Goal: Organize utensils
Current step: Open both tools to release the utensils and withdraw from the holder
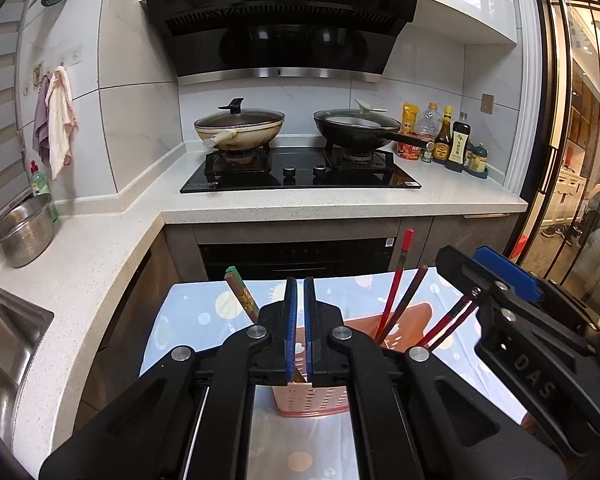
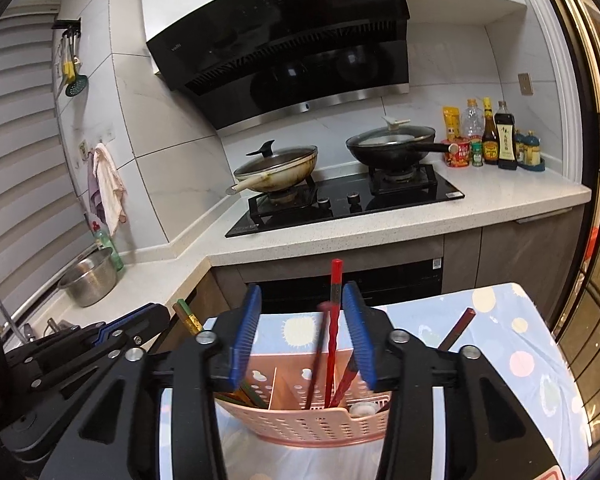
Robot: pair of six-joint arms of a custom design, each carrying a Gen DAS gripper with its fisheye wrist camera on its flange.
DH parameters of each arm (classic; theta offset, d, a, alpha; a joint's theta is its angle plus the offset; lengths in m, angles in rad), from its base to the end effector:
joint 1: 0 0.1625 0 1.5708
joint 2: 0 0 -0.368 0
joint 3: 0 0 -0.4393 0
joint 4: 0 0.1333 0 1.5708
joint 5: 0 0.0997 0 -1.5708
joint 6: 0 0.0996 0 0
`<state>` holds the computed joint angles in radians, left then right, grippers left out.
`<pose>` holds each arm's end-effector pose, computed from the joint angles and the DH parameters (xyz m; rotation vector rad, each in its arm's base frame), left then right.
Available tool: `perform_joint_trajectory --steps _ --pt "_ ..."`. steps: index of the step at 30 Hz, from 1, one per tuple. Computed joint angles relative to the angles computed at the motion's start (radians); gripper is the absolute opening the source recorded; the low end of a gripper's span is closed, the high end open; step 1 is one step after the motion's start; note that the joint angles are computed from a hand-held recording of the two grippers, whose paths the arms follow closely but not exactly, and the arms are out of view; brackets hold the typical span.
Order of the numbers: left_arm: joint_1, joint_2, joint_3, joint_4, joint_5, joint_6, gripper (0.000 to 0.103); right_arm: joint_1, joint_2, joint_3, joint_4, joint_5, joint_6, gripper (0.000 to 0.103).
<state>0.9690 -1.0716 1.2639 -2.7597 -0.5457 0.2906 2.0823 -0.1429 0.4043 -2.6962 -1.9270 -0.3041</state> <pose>-0.2190 -0.7047 0.4573 0.3064 2.0400 -1.2323 0.5384 -0.7578 0.1166 0.8381 -2.4872 1.2482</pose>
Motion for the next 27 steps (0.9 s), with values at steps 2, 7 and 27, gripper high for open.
perform_joint_trajectory --steps 2,7,27 --pt "-0.005 -0.007 0.010 -0.007 0.006 -0.002 0.003 0.005 -0.039 0.070 -0.037 -0.006 -0.018 0.048" --pt "-0.026 -0.028 0.050 -0.025 0.035 0.010 0.003 0.012 -0.125 0.210 -0.079 -0.014 -0.025 0.048" --pt "-0.157 -0.259 0.362 0.135 0.149 -0.229 0.003 0.064 -0.479 0.786 -0.246 -0.115 -0.041 0.048"
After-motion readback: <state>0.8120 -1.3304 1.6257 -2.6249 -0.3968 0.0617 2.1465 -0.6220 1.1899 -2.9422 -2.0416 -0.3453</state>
